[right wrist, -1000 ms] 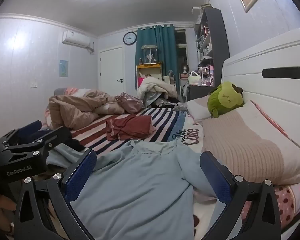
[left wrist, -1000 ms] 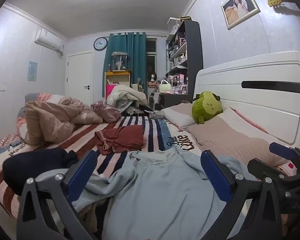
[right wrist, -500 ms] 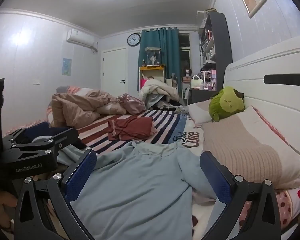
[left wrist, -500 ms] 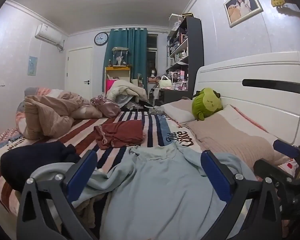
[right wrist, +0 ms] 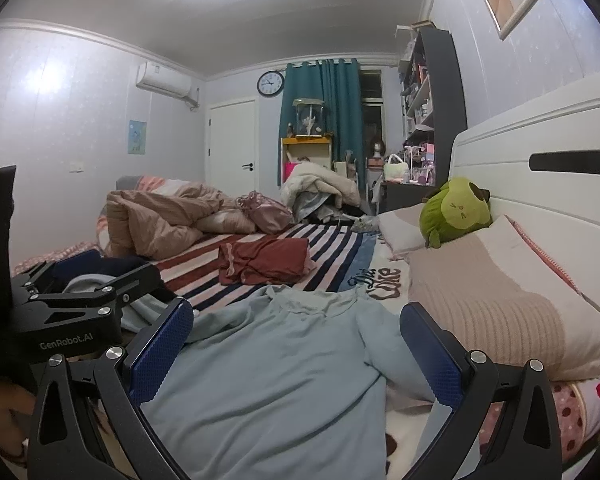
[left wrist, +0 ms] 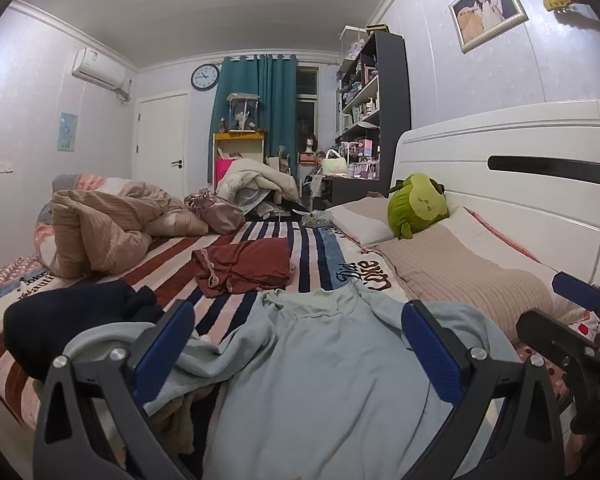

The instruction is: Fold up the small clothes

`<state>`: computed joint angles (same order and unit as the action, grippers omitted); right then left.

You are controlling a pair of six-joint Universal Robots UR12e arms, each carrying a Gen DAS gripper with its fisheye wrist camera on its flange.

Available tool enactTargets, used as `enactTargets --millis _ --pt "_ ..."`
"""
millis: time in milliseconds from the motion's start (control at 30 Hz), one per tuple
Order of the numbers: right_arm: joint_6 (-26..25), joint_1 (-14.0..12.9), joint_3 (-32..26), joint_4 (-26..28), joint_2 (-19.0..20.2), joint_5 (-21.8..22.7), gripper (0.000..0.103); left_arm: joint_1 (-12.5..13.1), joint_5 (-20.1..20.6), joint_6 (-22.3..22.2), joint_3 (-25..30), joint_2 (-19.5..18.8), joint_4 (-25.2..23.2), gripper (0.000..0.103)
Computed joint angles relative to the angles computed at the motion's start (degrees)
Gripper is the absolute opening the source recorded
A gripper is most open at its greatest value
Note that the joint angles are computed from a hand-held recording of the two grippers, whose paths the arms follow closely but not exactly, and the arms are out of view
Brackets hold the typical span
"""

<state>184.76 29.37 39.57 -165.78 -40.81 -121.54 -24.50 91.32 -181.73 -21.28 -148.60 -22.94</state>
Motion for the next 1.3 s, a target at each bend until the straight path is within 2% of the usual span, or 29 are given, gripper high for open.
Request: enactTargets --millis 300,1300 --pt "-2.3 0.2 0.2 -0.9 -0.2 -0.7 0.103 -0.2 0.4 0.4 0.2 -0.2 0.6 0.102" --pt "-1.6 0.4 -0.2 -0.4 0.1 -1.3 0.103 0.1 1.3 -0.2 -2.7 1.2 1.9 0.102"
